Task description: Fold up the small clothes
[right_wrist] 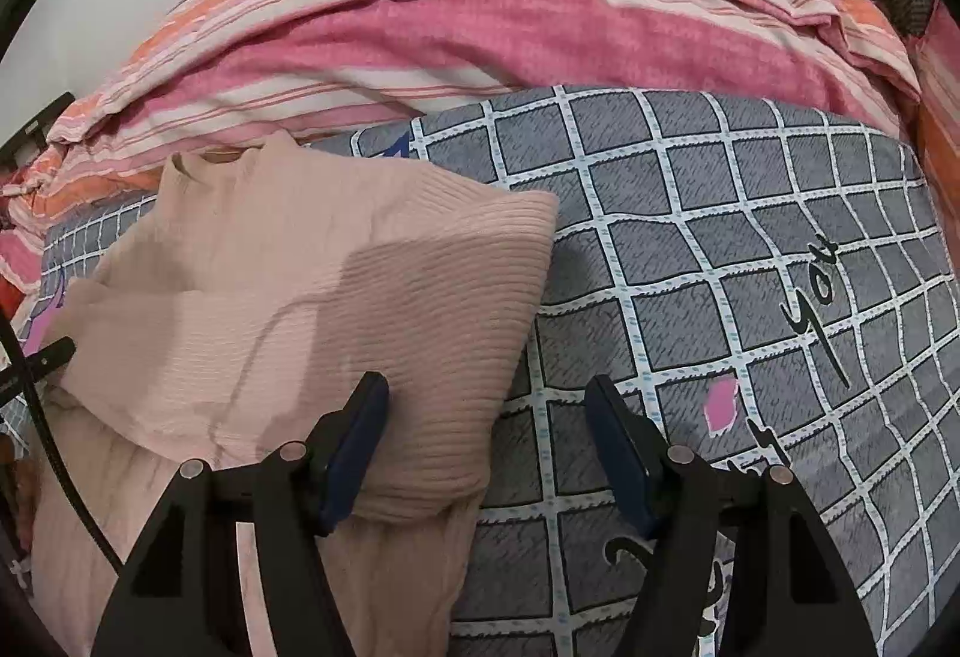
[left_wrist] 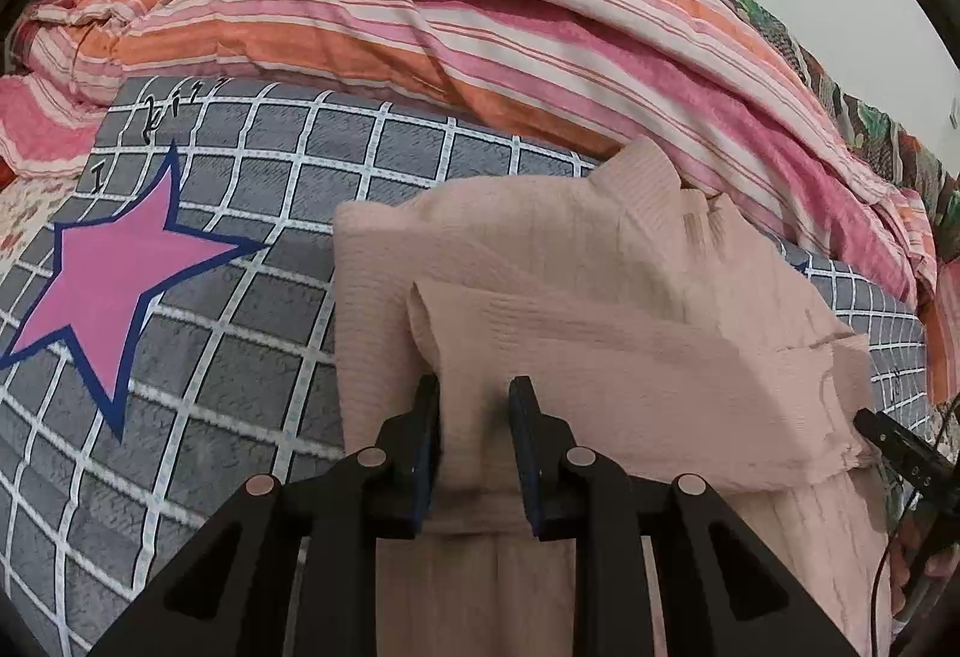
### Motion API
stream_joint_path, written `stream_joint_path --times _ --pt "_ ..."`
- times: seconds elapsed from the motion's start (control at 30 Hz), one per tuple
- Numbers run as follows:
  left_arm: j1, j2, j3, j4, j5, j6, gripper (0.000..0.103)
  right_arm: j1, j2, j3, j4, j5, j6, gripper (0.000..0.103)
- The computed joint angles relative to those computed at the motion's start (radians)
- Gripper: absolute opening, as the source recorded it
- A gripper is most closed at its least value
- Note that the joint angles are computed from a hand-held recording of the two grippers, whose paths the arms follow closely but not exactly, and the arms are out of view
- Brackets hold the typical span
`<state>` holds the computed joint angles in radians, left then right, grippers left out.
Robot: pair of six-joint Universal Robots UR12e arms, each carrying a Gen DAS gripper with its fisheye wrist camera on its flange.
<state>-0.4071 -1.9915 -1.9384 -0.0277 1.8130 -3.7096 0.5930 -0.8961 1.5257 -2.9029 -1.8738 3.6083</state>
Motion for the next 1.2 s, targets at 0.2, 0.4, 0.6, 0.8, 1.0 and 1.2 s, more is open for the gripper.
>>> stream_joint_path --times 0.2,0.4,0.6,0.8,1.0,1.2 --pt "-0.015 0.009 -0.011 -0.019 0.008 0.012 0.023 0.005 0.012 -0.019 0.011 0.000 -0.021 0.066" --pt "-0.023 0.022 -0.040 0.002 0.014 0.028 0.024 0.002 0.014 -0.019 -0.001 0.027 -0.033 0.066" --pt "-0.052 0.024 -0.035 -0.010 0.067 0.074 0.034 -0.001 0.010 -0.013 -0.011 0.040 -0.045 0.066" --pt "-0.064 0.013 -0.009 -0.040 0.084 0.113 0.049 0.005 0.014 -0.023 -0.003 0.027 -0.075 0.066" --pt "-0.064 0.012 -0.008 -0.036 0.072 0.126 0.055 0.003 0.016 -0.024 -0.007 0.037 -0.079 0.066" --pt "-0.064 0.010 -0.005 -0.035 0.070 0.132 0.056 0.003 0.014 -0.018 -0.018 0.034 -0.075 0.066"
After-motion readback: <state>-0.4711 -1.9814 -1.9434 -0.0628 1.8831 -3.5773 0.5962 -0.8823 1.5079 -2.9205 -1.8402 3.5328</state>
